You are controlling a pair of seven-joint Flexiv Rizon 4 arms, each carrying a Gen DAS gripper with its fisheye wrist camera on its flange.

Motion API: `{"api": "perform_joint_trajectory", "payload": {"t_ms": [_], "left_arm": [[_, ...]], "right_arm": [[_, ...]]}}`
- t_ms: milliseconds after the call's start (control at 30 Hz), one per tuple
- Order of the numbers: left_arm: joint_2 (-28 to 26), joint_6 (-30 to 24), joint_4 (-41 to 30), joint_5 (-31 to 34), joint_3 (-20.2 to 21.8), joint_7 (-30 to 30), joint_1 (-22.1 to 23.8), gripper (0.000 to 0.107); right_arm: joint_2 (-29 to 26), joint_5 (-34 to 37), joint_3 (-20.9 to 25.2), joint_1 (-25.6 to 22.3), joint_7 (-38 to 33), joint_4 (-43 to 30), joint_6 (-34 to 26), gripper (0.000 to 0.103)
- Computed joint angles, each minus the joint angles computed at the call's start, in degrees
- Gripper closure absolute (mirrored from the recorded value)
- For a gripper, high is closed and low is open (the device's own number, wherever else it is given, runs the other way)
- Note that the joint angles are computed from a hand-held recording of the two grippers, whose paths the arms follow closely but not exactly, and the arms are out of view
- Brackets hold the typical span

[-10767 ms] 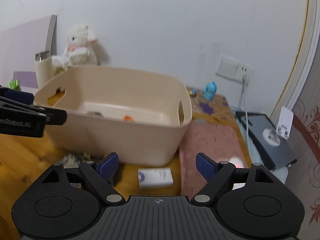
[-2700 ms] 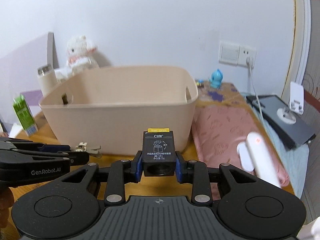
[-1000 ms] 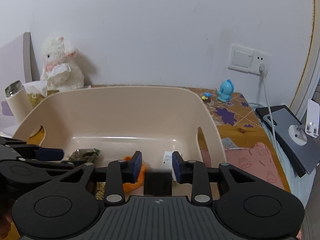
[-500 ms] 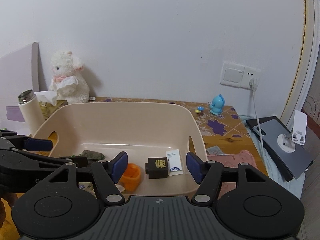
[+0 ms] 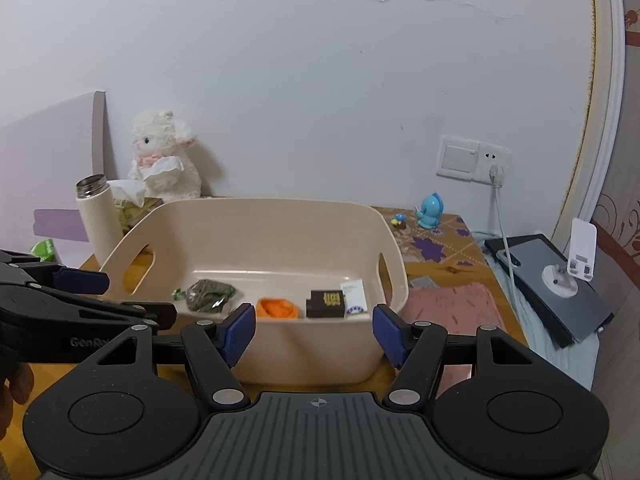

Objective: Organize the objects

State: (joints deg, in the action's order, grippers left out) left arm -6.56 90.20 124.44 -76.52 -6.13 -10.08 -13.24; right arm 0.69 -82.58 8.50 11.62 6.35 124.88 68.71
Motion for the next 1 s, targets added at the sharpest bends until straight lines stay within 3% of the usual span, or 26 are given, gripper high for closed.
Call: {"api": "perform_joint_trajectory", "payload": {"t_ms": [233,333,433,700,1000], "left_arm": [[3.82,0.13,2.40,-12.81,1.52,10.72,-3.80,0.033],[5.28,-1.04,4.50,-11.60,2.61,10.62,-4.30,0.032],[6.33,-0.46,5.71,-14.69,2.82,13.20,-5.16,0.032],[9.45,-2.94,10.30,-12.17,3.76,10.51,-4.66,0.032],[13.17,-2.69,13.89,-16.78,3.40,15.27,-5.35,0.032]], "right_arm": [[3.86,-1.22,1.40,-0.30,2.51,4.10,0.54,0.031],[5.52,-1.30,2.11,-0.21,3.10,5.62,-0.12,0.030],[7.14,-0.99,2.68,-0.19,3.50,7.23,-0.64,0.028],[10.53,2.81,4.67,0.49,1.73,10.81,-2.89,0.025],[14.63,7.37,7.00,1.46,0.17,14.69,-4.90,0.025]]}}
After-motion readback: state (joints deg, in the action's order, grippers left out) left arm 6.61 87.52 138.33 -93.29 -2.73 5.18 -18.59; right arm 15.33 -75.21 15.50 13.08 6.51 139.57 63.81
